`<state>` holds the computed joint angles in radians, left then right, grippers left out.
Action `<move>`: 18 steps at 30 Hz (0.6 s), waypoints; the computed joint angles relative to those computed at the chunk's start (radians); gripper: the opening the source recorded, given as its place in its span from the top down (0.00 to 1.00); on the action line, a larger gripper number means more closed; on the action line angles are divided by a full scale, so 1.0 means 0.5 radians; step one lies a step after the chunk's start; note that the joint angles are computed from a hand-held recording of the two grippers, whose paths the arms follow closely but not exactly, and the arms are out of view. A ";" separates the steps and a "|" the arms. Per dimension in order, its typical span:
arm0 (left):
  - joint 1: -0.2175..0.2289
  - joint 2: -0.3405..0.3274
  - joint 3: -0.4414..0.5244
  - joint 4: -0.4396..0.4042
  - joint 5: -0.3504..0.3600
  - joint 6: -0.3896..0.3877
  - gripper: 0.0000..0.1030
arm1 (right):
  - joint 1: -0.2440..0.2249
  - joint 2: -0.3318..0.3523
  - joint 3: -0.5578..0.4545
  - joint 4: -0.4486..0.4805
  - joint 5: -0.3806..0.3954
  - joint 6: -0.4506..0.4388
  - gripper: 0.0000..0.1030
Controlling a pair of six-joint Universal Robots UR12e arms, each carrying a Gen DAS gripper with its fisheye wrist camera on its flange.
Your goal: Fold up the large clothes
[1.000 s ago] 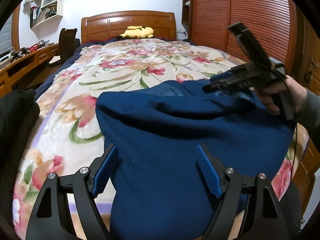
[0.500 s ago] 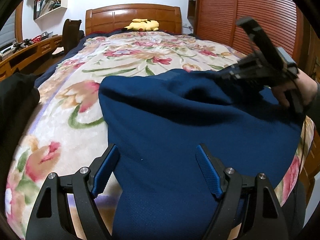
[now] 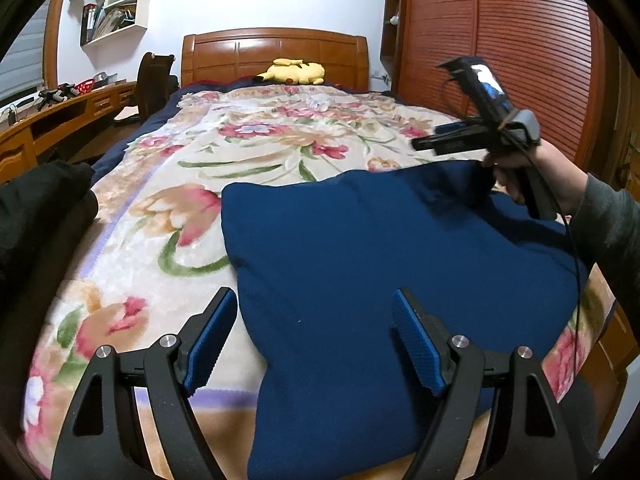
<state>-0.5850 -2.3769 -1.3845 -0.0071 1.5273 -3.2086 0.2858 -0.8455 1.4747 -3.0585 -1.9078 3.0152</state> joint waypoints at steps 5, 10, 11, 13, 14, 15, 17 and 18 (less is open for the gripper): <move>-0.004 -0.008 0.003 0.027 -0.042 -0.006 0.22 | -0.084 -0.144 0.191 -0.090 -0.020 0.147 0.34; -0.012 -0.007 0.001 0.028 -0.070 0.000 0.22 | -0.178 -0.242 0.322 -0.020 0.003 0.295 0.34; -0.014 -0.008 0.002 0.026 -0.068 0.006 0.22 | -0.185 -0.266 0.352 0.005 0.023 0.327 0.34; -0.016 -0.006 0.002 0.021 -0.071 0.009 0.22 | -0.215 -0.285 0.402 0.016 0.099 0.371 0.34; -0.017 -0.003 -0.002 0.018 -0.072 0.010 0.22 | -0.223 -0.287 0.422 0.008 0.121 0.383 0.34; -0.019 -0.002 -0.003 0.015 -0.070 0.011 0.22 | -0.231 -0.290 0.441 0.000 0.141 0.392 0.34; -0.024 -0.001 -0.002 0.005 -0.063 0.016 0.22 | -0.242 -0.308 0.462 0.025 0.148 0.404 0.34; -0.026 -0.001 -0.002 0.001 -0.061 0.015 0.22 | -0.244 -0.301 0.460 0.057 0.138 0.417 0.34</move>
